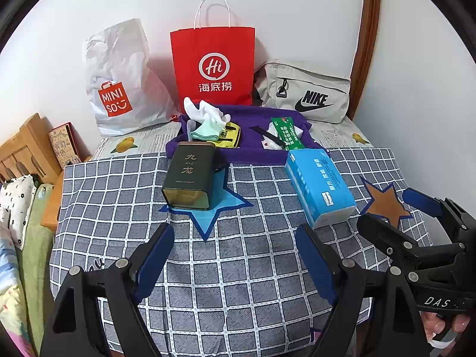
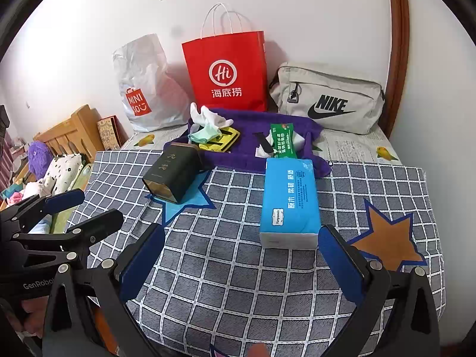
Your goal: Organize soft objects
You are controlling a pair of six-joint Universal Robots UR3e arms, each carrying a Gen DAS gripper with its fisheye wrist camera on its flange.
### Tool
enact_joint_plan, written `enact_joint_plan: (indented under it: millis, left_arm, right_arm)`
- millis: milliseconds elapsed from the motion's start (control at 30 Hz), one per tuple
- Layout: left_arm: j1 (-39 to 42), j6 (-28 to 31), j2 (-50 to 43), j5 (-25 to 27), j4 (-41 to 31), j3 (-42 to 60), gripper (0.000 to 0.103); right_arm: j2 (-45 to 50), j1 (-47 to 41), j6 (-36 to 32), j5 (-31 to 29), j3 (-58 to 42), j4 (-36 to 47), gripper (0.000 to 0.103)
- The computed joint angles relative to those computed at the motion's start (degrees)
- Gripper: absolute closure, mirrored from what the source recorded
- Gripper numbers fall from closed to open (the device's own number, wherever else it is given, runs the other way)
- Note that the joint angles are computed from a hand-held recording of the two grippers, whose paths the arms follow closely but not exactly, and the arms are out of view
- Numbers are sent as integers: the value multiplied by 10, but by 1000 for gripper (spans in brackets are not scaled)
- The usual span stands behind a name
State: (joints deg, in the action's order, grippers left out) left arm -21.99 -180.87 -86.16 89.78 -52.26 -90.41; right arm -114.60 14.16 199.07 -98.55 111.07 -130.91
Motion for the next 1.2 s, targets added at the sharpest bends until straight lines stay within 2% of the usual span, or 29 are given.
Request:
enact_joint_plan:
  millis: [1200]
  left_arm:
    - [-7, -3, 0, 8, -3, 7, 20]
  right_arm:
    - [-10, -4, -3, -2, -5, 13, 1]
